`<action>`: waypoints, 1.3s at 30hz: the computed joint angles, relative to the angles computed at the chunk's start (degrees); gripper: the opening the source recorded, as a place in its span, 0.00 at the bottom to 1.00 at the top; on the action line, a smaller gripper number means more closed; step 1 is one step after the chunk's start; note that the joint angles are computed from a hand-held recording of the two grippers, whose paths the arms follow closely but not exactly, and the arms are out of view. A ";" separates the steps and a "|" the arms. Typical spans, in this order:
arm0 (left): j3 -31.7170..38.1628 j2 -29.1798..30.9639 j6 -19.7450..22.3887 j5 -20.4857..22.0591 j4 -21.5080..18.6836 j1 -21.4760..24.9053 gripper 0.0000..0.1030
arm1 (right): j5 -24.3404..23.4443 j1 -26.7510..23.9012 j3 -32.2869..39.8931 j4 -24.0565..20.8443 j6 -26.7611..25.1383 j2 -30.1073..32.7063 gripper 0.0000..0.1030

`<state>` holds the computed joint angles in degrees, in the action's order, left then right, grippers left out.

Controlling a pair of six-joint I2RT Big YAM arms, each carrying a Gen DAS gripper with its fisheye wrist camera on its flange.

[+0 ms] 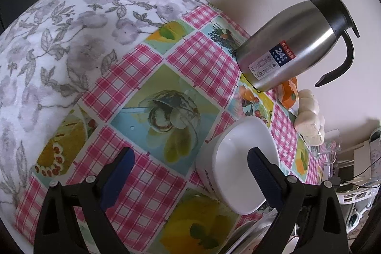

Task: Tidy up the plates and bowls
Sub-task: 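Move the right tool to the rim of the white square bowl, then close the right tool on the square bowl's rim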

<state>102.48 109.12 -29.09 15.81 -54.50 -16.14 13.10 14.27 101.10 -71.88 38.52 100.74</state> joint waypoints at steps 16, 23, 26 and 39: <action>3.18 4.26 1.46 1.58 -2.88 -1.02 0.70 | -0.89 0.75 2.21 -1.62 -1.01 4.67 0.47; 3.95 5.54 1.11 1.82 -3.20 -1.20 0.51 | -0.87 0.77 2.85 -1.95 -1.65 5.99 0.40; 3.93 6.00 0.86 1.93 -2.61 -1.28 0.46 | -1.02 0.66 3.00 -1.97 -1.97 6.44 0.37; 4.30 6.84 0.35 4.26 -0.55 -0.82 0.32 | -2.13 0.10 6.19 -4.74 -1.65 9.43 0.30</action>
<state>106.78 115.95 -28.75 20.08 -55.05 -16.96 10.96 14.37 107.29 -76.62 36.87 110.16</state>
